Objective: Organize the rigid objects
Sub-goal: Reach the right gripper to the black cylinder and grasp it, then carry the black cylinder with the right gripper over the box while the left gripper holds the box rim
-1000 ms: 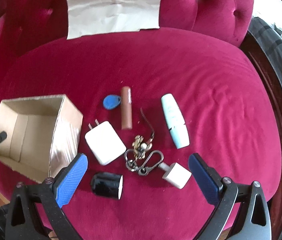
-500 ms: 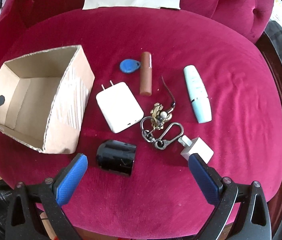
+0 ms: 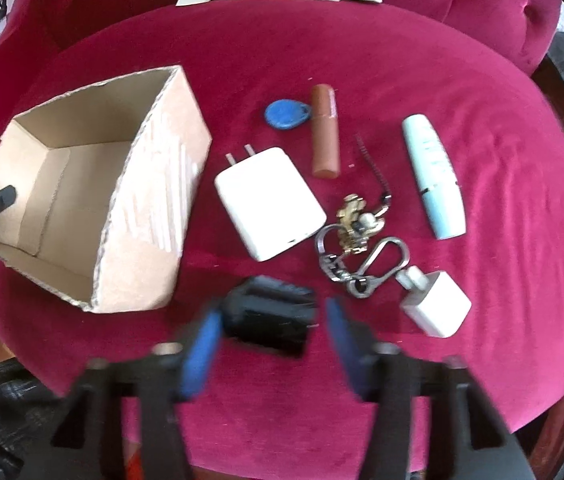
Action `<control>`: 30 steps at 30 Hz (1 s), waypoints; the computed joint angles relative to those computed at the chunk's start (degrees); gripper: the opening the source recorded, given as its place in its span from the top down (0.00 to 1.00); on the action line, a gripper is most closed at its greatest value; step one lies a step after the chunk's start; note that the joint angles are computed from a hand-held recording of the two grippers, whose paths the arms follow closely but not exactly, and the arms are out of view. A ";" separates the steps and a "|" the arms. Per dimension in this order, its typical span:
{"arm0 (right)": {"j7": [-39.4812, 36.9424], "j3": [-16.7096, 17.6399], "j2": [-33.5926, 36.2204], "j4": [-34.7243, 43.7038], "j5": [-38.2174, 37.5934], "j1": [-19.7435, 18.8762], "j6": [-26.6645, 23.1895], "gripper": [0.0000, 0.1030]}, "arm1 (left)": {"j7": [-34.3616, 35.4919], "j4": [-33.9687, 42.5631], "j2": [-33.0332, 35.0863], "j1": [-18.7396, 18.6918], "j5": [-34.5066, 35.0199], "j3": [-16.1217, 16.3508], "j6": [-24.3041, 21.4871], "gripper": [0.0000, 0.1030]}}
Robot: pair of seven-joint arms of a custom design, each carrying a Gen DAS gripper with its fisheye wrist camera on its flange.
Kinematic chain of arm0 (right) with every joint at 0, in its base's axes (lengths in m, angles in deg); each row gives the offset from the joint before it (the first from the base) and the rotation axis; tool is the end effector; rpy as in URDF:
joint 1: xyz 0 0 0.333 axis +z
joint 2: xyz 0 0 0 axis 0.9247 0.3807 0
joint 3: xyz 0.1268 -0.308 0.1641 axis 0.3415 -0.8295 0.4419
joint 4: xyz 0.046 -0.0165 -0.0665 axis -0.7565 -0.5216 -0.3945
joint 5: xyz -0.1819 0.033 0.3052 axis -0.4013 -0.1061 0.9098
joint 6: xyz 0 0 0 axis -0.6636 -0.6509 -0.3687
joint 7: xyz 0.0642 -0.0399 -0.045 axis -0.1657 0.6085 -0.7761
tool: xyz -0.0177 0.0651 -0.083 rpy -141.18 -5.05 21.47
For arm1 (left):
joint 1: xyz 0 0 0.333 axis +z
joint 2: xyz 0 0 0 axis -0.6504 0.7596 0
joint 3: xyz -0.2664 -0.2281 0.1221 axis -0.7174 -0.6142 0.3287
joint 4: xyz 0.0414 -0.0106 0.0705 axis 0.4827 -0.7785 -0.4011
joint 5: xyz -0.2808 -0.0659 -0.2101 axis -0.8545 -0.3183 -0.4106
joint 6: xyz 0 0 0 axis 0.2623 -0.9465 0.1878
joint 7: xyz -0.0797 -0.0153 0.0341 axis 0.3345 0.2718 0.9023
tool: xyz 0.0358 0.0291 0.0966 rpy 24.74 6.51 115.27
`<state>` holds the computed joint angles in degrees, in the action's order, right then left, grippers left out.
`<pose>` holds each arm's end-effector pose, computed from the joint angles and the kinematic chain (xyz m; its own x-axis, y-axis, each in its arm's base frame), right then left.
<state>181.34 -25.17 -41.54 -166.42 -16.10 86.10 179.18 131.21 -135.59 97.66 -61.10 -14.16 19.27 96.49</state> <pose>0.6351 0.2198 0.4662 -0.0945 -0.9949 -0.0352 -0.9591 0.1004 -0.2648 0.6477 -0.3020 0.4955 -0.0195 -0.9993 -0.0323 -0.8747 0.0327 -0.4836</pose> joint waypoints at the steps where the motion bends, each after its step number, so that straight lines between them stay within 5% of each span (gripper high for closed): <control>1: 0.22 -0.07 -0.20 -0.30 -0.12 0.08 0.28 0.55 | 0.01 0.01 0.01 0.01 -0.03 0.00 0.02 0.97; 30: 18.57 -1.24 -1.38 2.25 -11.03 5.76 -1.44 0.57 | -0.22 -0.41 -0.42 0.09 -0.17 -0.12 -0.20 0.97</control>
<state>199.90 -26.41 -42.93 -164.18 -27.12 91.86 177.73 130.99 -136.00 97.24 -61.01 -14.33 19.15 96.28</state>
